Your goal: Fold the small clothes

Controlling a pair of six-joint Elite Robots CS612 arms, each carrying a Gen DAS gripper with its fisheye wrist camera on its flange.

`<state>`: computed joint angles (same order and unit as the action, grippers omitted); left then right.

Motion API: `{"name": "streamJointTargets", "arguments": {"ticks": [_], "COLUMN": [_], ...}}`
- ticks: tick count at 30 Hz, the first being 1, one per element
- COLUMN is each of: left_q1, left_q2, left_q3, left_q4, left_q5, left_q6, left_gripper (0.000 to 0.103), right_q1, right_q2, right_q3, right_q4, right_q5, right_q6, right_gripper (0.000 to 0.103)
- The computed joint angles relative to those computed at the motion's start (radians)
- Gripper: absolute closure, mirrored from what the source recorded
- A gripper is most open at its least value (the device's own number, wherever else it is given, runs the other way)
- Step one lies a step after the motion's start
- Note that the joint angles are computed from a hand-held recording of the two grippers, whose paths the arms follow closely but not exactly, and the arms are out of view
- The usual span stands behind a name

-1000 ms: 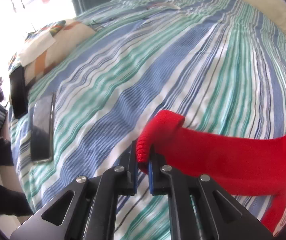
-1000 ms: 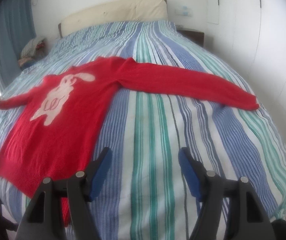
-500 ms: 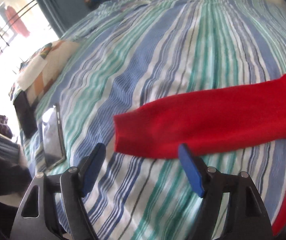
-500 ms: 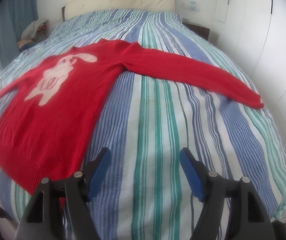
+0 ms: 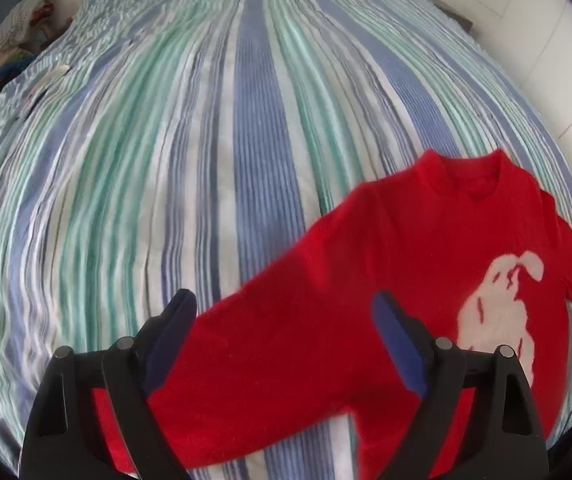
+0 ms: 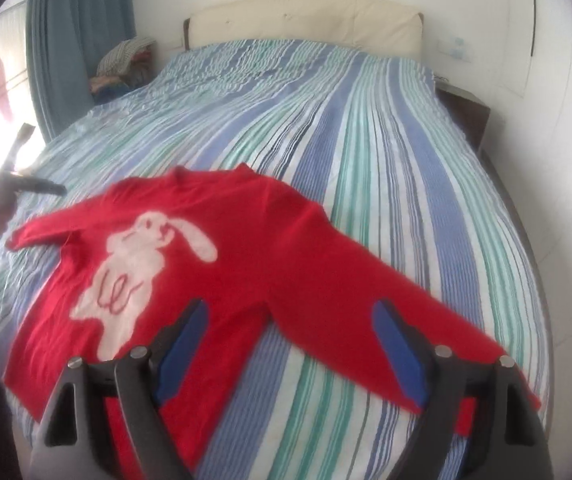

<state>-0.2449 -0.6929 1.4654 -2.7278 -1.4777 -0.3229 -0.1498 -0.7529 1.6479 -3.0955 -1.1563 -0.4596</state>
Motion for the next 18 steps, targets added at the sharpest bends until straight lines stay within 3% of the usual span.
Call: {"name": "streamJointTargets", "arguments": {"ticks": [7, 11, 12, 13, 14, 15, 17, 18], "left_q1": [0.001, -0.009, -0.01, -0.008, -0.009, -0.017, -0.047, -0.056], "left_q2": [0.095, 0.137, 0.143, 0.145, 0.143, 0.135, 0.112, 0.102], "left_q3": [-0.171, -0.234, -0.239, -0.241, -0.234, -0.216, -0.151, -0.123], "left_q4": [0.087, 0.16, 0.17, 0.173, 0.162, 0.132, -0.009, -0.075], "left_q5": [-0.041, -0.015, -0.021, -0.048, -0.066, -0.042, 0.1, 0.146], "left_q6": [0.122, 0.197, 0.216, 0.23, 0.241, 0.258, 0.308, 0.306], "left_gripper": [0.015, 0.017, 0.031, 0.069, 0.092, 0.1, 0.101, 0.101], "right_q1": [0.066, 0.104, 0.113, 0.121, 0.128, 0.132, 0.141, 0.148], "right_q2": [0.19, 0.313, 0.339, 0.362, 0.381, 0.402, 0.41, 0.397], "right_q3": [-0.453, -0.691, -0.738, -0.775, -0.803, -0.841, -0.833, -0.798], "right_q4": [0.507, 0.701, 0.743, 0.771, 0.788, 0.846, 0.836, 0.769], "right_q5": [0.017, 0.003, -0.005, -0.026, -0.047, -0.048, -0.064, -0.099], "right_q6": [-0.045, -0.07, -0.088, -0.101, -0.104, -0.108, -0.125, -0.149], "right_gripper": [0.02, 0.02, 0.02, 0.02, 0.02, 0.026, 0.066, 0.098]}}
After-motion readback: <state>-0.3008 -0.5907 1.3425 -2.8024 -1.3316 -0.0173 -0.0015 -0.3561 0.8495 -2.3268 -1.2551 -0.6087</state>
